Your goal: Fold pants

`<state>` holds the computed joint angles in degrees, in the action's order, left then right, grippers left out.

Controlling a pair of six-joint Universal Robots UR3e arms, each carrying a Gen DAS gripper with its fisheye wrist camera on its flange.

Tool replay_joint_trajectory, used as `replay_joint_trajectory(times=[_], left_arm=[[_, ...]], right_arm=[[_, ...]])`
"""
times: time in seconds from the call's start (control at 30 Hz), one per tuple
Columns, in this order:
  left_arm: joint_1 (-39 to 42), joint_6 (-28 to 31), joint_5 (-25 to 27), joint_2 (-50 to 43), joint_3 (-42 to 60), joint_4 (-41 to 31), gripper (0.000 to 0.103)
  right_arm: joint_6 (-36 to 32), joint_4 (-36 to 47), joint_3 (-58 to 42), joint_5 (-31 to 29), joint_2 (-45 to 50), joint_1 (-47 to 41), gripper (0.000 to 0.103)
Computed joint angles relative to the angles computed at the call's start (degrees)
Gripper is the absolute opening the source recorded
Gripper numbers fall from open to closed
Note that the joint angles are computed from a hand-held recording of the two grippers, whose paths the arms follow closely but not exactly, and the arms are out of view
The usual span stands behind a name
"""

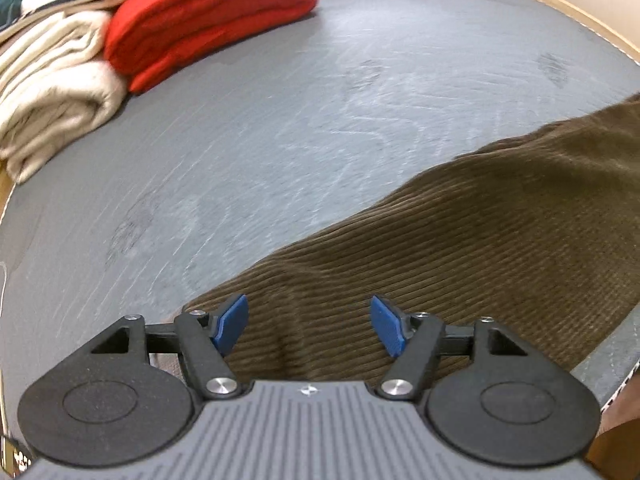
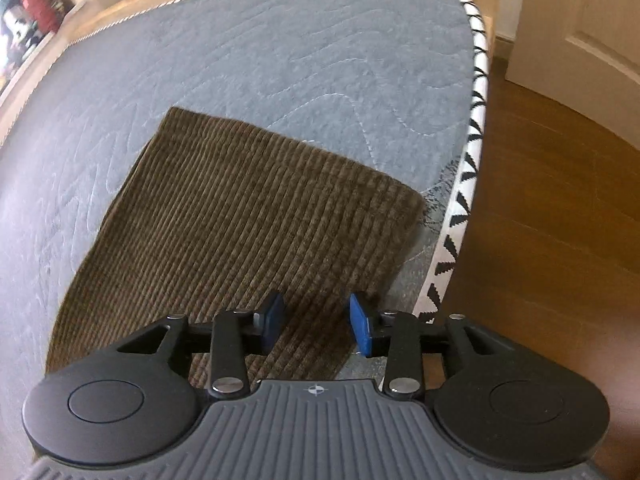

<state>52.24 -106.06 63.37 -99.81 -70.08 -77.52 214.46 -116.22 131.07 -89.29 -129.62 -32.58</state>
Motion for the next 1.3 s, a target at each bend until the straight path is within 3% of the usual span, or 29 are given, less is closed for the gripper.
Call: replay_joint_trajectory(times=[0.4,0.57,1.07,1.1,1.17,1.23,1.3], left_arm=[[-2.09,0.16,0.42,0.79,-5.21,5.25,0.078],[-1.93,0.27,0.14,0.69,-4.89,4.85,0.079],[-2.35,0.15,1.65,0.55,-5.95,6.19,0.082],[-2.39,0.06,1.76,0.52,-6.07,6.41,0.082],[-2.40,0.05,1.90,0.39,-6.04,6.48,0.082],[-2.45,0.16,2.03,0.37,-6.17,6.67,0.082],[-2.55,0.15,2.15,0.29,-6.15,6.74,0.082]], right_arm=[[1.22,0.17,0.16,-3.33,-0.04,0.58,0.043],[3.43,0.31,-0.83,-7.87,1.99,3.31,0.052],[1.87,-4.50,0.58,-3.44,4.42,1.38,0.067],[1.97,-5.47,0.65,-3.41,4.80,1.54,0.066],[1.98,-7.29,1.17,-2.76,4.79,1.18,0.054],[2.03,-8.59,1.74,-2.32,4.32,0.78,0.033],[0.88,-9.37,3.15,0.31,2.25,-1.49,0.028]])
